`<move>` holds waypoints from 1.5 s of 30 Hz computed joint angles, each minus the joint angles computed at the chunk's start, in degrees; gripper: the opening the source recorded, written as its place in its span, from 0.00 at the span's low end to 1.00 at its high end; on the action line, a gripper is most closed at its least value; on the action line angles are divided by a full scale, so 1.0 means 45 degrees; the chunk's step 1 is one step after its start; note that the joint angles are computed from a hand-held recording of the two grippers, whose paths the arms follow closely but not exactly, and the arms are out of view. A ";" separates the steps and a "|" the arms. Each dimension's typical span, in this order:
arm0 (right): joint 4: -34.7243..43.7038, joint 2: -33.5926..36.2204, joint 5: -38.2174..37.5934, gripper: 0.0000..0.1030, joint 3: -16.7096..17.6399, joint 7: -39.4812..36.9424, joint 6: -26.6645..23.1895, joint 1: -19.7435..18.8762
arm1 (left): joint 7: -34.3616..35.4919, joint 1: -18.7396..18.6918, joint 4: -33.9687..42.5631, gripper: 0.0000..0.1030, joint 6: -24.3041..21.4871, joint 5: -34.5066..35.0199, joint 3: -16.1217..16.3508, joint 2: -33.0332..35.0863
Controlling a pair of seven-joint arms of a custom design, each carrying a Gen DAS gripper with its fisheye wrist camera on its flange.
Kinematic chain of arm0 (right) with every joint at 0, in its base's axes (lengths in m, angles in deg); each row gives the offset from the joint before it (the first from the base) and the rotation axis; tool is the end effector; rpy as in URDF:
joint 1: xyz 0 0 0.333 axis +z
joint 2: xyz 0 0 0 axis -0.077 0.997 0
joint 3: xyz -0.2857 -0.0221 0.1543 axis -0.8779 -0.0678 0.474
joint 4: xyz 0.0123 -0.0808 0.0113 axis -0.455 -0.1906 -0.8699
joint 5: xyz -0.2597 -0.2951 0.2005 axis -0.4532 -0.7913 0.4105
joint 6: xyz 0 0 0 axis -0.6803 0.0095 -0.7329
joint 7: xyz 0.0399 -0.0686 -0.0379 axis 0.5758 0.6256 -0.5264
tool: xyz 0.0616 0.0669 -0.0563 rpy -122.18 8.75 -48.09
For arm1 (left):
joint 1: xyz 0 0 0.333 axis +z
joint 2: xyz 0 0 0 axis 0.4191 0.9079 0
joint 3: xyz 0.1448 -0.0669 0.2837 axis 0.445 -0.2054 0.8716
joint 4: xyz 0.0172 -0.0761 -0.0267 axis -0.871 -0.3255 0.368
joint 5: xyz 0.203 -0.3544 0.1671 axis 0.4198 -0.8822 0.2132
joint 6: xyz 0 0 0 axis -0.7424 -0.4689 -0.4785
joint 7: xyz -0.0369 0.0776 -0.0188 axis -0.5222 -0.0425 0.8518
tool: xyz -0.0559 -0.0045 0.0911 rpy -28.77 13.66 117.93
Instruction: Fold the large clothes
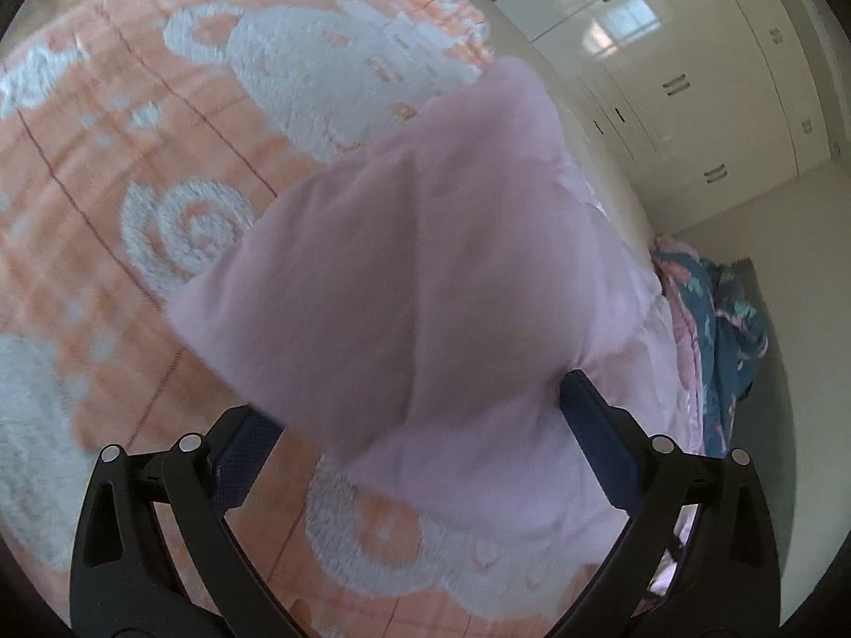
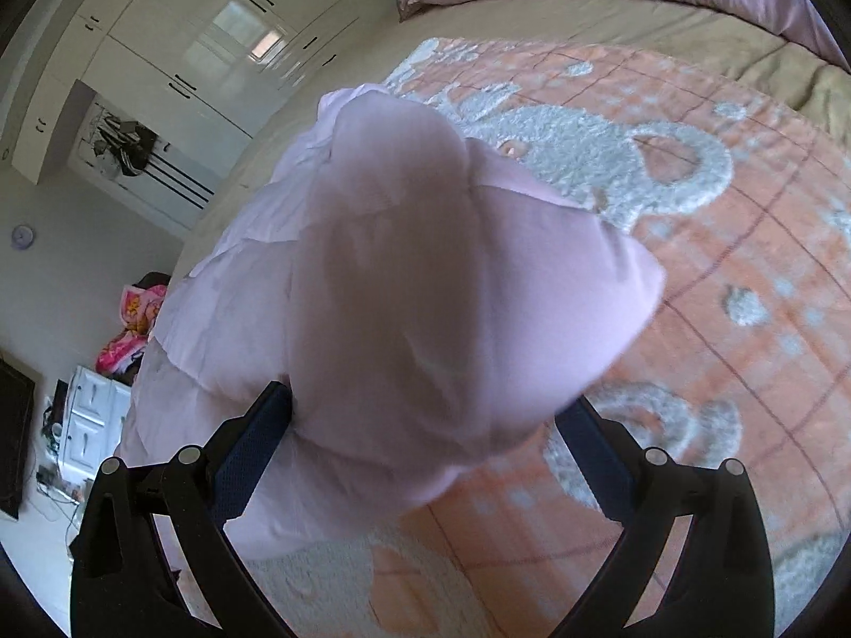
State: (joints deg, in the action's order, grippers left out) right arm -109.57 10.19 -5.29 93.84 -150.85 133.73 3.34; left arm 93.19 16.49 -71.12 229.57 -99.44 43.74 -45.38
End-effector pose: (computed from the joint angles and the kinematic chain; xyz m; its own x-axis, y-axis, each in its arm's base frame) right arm 0.3479 0.1376 0.5097 -0.6555 -0.4997 -0.5662 -0.2521 0.8516 -0.4597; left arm 0.5358 -0.1307 0.5341 0.0175 -0.7634 0.6457 -0.9026 -0.2899 -0.3183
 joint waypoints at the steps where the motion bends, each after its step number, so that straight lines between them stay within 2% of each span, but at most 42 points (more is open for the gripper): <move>1: 0.0042 0.0150 -0.0040 0.96 -0.0053 -0.0040 0.0153 -0.0067 | -0.0075 -0.0015 0.0100 0.92 0.0083 -0.0065 -0.0020 0.0181; 9: 0.0187 0.0973 -0.0240 0.96 -0.0150 -0.0143 0.1204 -0.0565 | -0.0189 -0.0083 0.0507 0.92 0.0699 -0.0620 -0.0239 0.0937; 13: 0.0062 0.1196 -0.0393 0.96 -0.0006 0.0048 0.1918 -0.0895 | -0.0539 -0.0087 0.0693 0.92 0.1134 -0.0194 -0.0449 0.1213; 22: 0.0202 0.1603 -0.0581 0.96 0.0075 0.0045 0.2412 -0.1245 | -0.0544 -0.0176 0.0890 0.92 0.1632 0.0214 -0.0545 0.1503; 26: 0.0117 0.1708 -0.0579 0.95 0.0086 0.0128 0.2903 -0.1371 | -0.0535 -0.0186 0.0949 0.87 0.1772 0.0426 -0.0611 0.1553; 27: 0.0134 0.1735 -0.0561 0.93 0.0074 0.0079 0.2932 -0.1367 | -0.0505 -0.0201 0.0926 0.85 0.1832 0.0472 -0.0626 0.1530; 30: 0.0187 0.1852 -0.0567 0.76 -0.0059 -0.0254 0.3343 -0.1347 | -0.0111 -0.0299 0.0999 0.71 0.2048 0.0389 -0.0629 0.1548; 31: 0.0214 0.1865 -0.0559 0.68 -0.0069 -0.0377 0.3416 -0.1347 | 0.0048 -0.0333 0.1034 0.60 0.2126 0.0345 -0.0632 0.1556; 32: 0.0342 0.1931 -0.0614 0.64 -0.0021 -0.0552 0.3415 -0.1387 | 0.0299 -0.0385 0.1042 0.48 0.2258 0.0303 -0.0648 0.1503; 35: 0.0781 0.2071 -0.0721 0.53 0.0097 -0.1105 0.2814 -0.1336 | 0.0403 -0.0436 0.1083 0.35 0.2708 0.1048 -0.0827 0.1393; 40: 0.1491 0.2266 -0.0987 0.38 -0.0025 -0.2331 0.1713 -0.0970 | 0.0664 -0.0561 0.1238 0.29 0.2675 0.1332 -0.0732 0.1280; 45: 0.2207 0.2446 -0.1303 0.33 0.0039 -0.3227 0.0506 -0.0651 | 0.0959 -0.0603 0.1367 0.25 0.2523 0.1524 -0.0671 0.1059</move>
